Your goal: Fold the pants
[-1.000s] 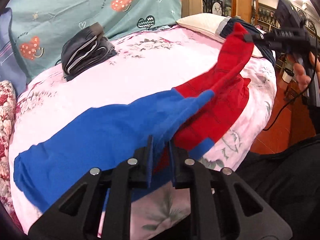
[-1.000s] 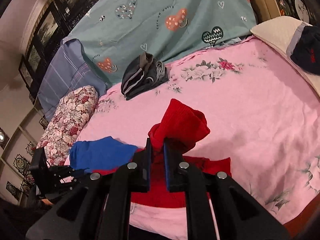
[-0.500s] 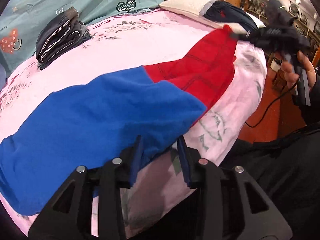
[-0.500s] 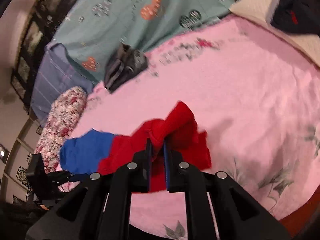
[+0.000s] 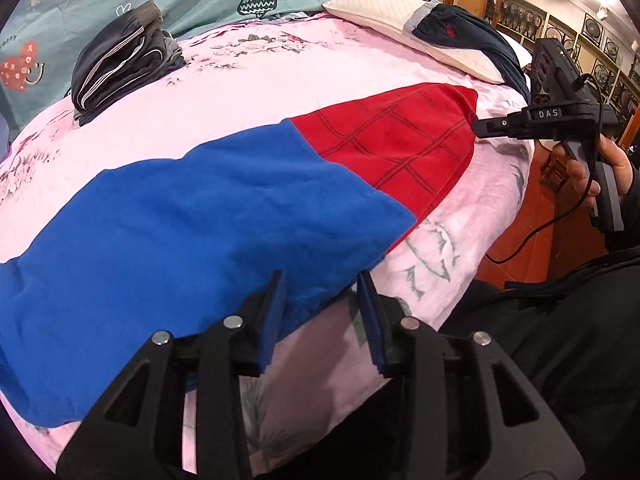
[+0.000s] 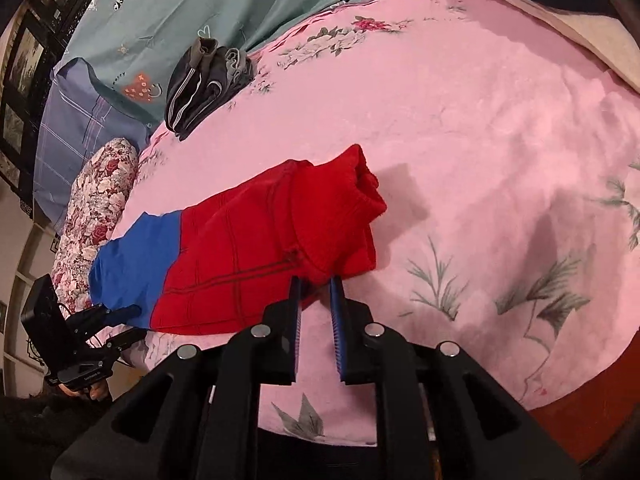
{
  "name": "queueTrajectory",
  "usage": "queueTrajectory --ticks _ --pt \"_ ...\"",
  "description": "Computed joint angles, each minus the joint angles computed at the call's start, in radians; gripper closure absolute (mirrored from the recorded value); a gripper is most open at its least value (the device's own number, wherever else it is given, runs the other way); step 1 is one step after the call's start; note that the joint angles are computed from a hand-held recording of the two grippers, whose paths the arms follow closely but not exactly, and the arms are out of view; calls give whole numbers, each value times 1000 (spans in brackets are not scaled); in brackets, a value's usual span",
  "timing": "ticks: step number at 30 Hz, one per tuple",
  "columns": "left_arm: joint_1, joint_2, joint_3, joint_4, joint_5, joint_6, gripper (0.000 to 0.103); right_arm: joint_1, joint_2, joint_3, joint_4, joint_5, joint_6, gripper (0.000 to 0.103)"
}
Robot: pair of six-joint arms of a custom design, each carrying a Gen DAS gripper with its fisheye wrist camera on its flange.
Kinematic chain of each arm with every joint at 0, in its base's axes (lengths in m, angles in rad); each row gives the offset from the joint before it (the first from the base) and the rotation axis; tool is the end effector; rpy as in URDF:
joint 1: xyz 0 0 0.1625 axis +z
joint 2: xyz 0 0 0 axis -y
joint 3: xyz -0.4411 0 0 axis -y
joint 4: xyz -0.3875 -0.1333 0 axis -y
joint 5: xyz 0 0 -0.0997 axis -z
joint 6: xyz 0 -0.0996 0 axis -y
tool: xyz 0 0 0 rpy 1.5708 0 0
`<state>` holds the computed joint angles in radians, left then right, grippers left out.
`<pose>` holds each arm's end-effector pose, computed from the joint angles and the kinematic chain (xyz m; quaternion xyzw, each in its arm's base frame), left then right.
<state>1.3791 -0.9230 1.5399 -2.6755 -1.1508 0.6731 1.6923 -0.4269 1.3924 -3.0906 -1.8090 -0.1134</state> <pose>0.0349 -0.7330 0.2565 0.3520 0.8828 -0.1812 0.2528 0.2008 -0.7388 -0.0033 0.0796 -0.9523 0.2721 0.1132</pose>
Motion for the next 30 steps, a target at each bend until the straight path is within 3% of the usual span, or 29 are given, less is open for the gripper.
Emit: queueTrajectory --ticks 2,3,5,6,11,13,14,15,18,21,22,25,28,30 --pt "-1 -16 12 -18 -16 3 65 2 -15 17 -24 6 -13 86" --pt "-4 -27 18 -34 -27 7 63 5 -23 29 -53 9 -17 70" --pt "-10 -37 27 -80 -30 24 52 10 -34 39 -113 8 -7 48" --pt "-13 -33 27 -99 -16 33 48 11 -35 36 -132 2 -1 47" --pt "9 39 -57 -40 105 -2 52 5 -3 -38 -94 -68 42 47" --pt "28 36 -81 0 70 -48 53 -7 14 -71 -59 -66 69 55" --pt "27 38 -80 -21 94 -47 57 -15 20 -88 -27 -39 74 80" --pt "26 38 -79 -31 111 -43 67 -19 23 -97 -11 -14 66 93" --pt "32 35 -86 -47 154 -50 78 -7 25 -96 -51 28 40 95" --pt "43 33 -107 -37 168 -63 78 1 10 -95 -42 103 46 97" --pt "41 35 -111 -56 192 -57 83 8 9 -102 -41 118 40 97" --pt "51 32 -132 -74 238 -67 83 20 -3 -93 -68 186 11 97" --pt "73 23 -150 -65 278 -90 83 25 -14 -62 -61 124 -7 97" --pt "96 1 -155 -42 252 -107 83 5 -5 -62 -9 62 32 97"
